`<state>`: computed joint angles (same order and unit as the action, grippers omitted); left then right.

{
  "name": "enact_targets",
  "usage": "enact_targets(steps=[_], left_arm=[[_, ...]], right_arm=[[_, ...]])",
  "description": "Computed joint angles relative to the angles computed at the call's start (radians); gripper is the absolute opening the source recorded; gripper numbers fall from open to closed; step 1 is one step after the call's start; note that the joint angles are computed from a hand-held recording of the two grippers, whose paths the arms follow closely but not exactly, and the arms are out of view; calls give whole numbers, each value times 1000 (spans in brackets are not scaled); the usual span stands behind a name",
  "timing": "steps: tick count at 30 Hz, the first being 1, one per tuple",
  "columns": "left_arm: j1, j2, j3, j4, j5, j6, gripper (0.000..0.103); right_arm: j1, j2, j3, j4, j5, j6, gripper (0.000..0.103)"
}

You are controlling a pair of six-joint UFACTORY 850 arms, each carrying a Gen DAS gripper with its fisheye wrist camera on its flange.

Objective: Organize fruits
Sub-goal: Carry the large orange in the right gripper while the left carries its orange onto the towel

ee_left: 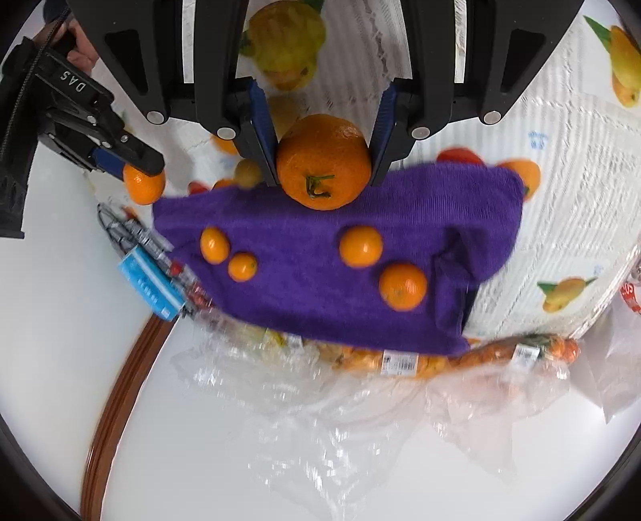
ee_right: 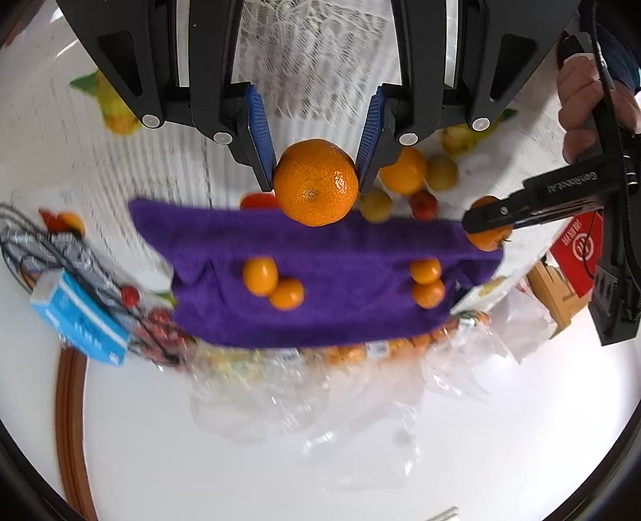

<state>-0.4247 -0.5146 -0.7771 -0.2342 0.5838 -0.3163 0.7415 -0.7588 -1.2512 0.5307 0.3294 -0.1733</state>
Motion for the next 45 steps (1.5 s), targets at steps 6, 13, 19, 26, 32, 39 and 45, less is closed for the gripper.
enact_targets(steps=[6,13,19,26,32,39,45], left_arm=[[16,45,-25,-122,-11,109,41],[38,5,-114,-264,3,241,41],[66,-57,-156,-203,31,159,41],[85,-113,-195,-202,-41,152,41],[83,-112,-184,-199,-10,146,41],[76,-113,-184,-241,-3,186,41],[76,-101,-170,-231,7,170,41]], right_arm=[[-7,8,-59,78,5,-87,41],[-40,-38,-199,138,-25,-155,41],[-65,-113,-304,104,-43,-112,41],[-85,-189,-365,157,-123,-153,41],[-79,-183,-342,-77,-98,61,41],[-66,-188,-347,-12,-98,-35,41],[-66,-195,-356,-25,-127,-28,41]])
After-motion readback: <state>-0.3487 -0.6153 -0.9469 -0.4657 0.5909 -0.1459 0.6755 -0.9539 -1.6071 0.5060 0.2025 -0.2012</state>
